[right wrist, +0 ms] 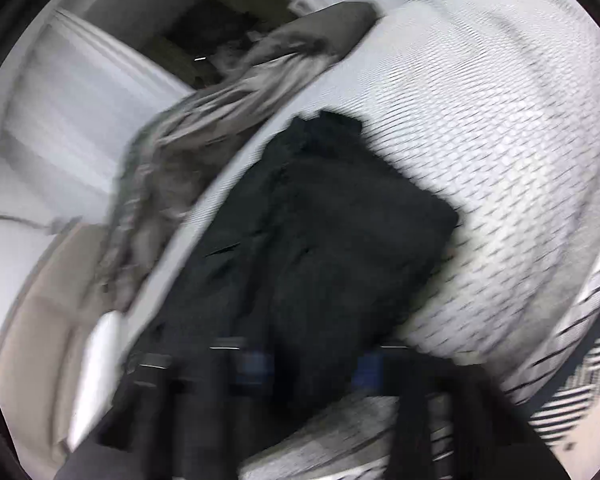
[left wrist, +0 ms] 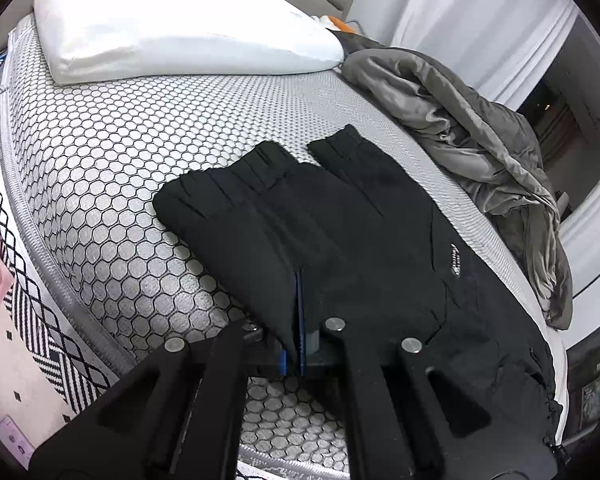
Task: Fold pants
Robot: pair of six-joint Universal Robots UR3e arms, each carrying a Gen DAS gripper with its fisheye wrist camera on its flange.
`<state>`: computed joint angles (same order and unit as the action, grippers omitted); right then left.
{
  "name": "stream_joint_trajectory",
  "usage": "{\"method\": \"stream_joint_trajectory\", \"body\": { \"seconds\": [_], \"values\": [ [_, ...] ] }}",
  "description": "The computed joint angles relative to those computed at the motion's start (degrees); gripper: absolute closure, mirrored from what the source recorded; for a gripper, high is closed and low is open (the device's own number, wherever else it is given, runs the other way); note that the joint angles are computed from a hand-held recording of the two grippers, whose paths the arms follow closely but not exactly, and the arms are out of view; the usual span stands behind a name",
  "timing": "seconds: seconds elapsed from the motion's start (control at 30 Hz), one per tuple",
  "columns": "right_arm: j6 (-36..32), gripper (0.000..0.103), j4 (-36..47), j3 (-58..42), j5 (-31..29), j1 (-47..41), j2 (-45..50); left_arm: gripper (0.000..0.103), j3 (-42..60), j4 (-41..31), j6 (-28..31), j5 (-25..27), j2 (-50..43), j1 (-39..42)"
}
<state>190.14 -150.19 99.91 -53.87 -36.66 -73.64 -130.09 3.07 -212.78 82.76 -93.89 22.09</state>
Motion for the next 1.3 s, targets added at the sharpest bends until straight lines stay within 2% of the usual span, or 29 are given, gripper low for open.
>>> {"method": "stream_joint_trajectory", "body": {
  "seconds": [0.1,0.13,0.2,0.27,0.3,0.4,0.5,0.6,0.63,0.7,0.77,0.9,1.07,1.13,1.3],
  "values": [
    [2.8,0.094,-3.6,2.9,2.3,-2.4,-1.4,0.102,-3.3,4.0,1.3,0.5,2.8,-0.7],
    [3.3,0.094,-5.2,5.0,1.7,-3.3,-3.2,0.102,-3.3,4.2,1.7,2.4,3.0,-2.0],
    [2.5,0.093,-4.0,7.1,0.3,-4.3,-5.6,0.102,-1.3,0.4,2.5,4.5,2.4,-3.1],
    [-0.2,0.091,2.5,4.9,-0.9,-4.0,-4.8,0.102,-0.5,-2.4,2.3,1.8,1.4,-1.5],
    [0.1,0.086,3.0,4.9,0.1,-4.5,-4.6,0.102,-0.3,-3.7,1.9,-0.3,0.7,-0.3],
    [1.7,0.074,1.3,5.8,3.5,-6.1,-4.3,0.102,-1.6,-1.7,0.3,-4.5,0.3,2.4],
    [2.4,0.071,0.1,8.7,6.5,-8.3,-5.8,0.102,-2.8,-0.8,0.2,-6.1,0.4,4.1],
    [3.9,0.071,-0.4,6.8,6.0,-7.5,-4.4,0.102,-2.3,-0.1,-0.3,-6.1,-0.5,4.3],
    [4.2,0.073,-0.9,6.6,5.5,-7.2,-4.3,0.103,-1.7,-0.1,-0.4,-5.2,-0.8,3.7],
    [5.1,0.087,-2.5,5.7,3.7,-5.7,-4.2,0.103,-1.5,0.5,-0.5,-2.4,-0.1,2.5],
    [5.4,0.091,-4.1,5.1,2.5,-4.5,-4.0,0.103,-2.2,0.6,0.2,-1.5,1.6,2.2],
    [4.5,0.093,-6.3,7.6,1.9,-4.7,-7.5,0.103,-1.1,-2.9,1.3,-0.7,3.9,1.9],
    [3.8,0.093,-4.2,5.7,2.9,-5.0,-9.8,0.103,3.5,-6.7,1.1,0.6,6.2,0.5],
    [5.4,0.093,-6.0,1.2,0.9,-2.4,-8.7,0.103,8.4,-9.7,1.2,1.7,5.1,-0.7],
    [8.7,0.093,-3.3,-11.9,-4.1,2.9,-2.5,0.103,22.6,-17.2,0.1,2.6,-0.2,-1.9]
  ]
}}
